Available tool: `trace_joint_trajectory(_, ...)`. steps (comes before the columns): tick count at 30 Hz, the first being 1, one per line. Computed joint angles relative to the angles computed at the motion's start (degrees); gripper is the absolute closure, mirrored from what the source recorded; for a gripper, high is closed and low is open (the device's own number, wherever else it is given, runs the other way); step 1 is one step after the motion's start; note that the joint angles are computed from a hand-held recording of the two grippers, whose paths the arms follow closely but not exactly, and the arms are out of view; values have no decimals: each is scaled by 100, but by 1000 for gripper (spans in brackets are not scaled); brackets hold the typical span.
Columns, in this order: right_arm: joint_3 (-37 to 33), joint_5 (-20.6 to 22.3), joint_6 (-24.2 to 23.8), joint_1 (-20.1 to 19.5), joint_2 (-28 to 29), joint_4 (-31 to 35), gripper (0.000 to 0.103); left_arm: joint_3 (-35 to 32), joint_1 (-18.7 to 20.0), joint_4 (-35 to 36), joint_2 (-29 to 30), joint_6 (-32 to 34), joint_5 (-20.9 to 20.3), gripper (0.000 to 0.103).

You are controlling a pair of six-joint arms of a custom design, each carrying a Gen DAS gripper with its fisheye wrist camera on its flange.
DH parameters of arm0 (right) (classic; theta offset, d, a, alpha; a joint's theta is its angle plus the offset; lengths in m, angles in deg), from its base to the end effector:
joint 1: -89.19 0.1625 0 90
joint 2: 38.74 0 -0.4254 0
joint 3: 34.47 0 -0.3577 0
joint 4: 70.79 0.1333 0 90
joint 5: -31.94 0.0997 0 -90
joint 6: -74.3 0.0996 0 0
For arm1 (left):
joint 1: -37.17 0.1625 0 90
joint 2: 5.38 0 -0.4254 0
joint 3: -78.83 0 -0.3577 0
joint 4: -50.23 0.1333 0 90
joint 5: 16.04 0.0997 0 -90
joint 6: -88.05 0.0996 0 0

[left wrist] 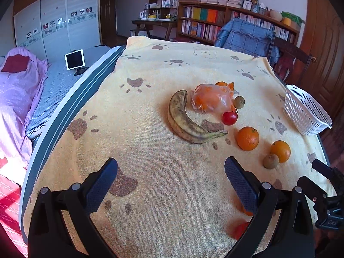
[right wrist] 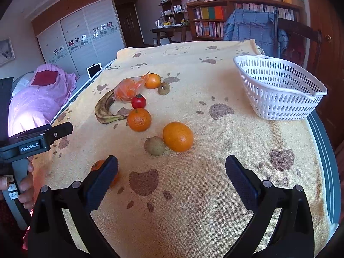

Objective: Organize fruits
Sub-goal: 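Reach the left tool to the orange plastic bag and grasp it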

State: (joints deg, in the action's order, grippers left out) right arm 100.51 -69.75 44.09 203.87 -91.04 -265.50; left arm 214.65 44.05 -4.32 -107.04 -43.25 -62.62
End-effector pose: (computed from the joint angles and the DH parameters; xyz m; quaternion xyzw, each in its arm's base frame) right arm 0.2843 -0.3478 0.0913 0.4328 -0.8755 0.1850 0.1090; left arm -0.1515 -0.2215 0.2596 -0.1186 0.7826 -0.4470 0.4167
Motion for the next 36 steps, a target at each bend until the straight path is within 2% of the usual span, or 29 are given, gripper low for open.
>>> trace_joint_trajectory(7,-115,34,30,-96,35,184,2,-355,1067,-251,189,689,824,5)
trace_joint_trajectory(11,-253,70,81,-148,50,321,2,-478,1468,-619,195,1207,1269,5)
trace_joint_trajectory(15,-395,115,144,-193,95,484,2,-439,1929,-1709,217,2384,1747,5)
trace_joint_trajectory(18,-483,117,169,-224,144,624,2,-370,2347,-2943,372,3585,1987,5)
trace_joint_trajectory(22,-585,156,206,-258,176,822,2,-281,2887,-4587,670,5057,2106,5)
trace_joint_trajectory(26,-664,167,216,-268,198,953,2,-257,3266,-5426,913,5716,2248,6)
trace_joint_trajectory(28,-705,159,243,-272,209,1024,2,-159,3379,-6093,947,6258,2185,24)
trace_joint_trajectory(29,-727,151,253,-274,219,1056,2,-115,3437,-6359,935,6394,2127,24)
trace_joint_trajectory(32,-781,123,274,-268,253,1119,2,-49,3482,-6456,885,6416,2177,29)
trace_joint_trajectory(36,-847,64,293,-242,319,1181,2,104,3447,-6840,749,6793,2099,30)
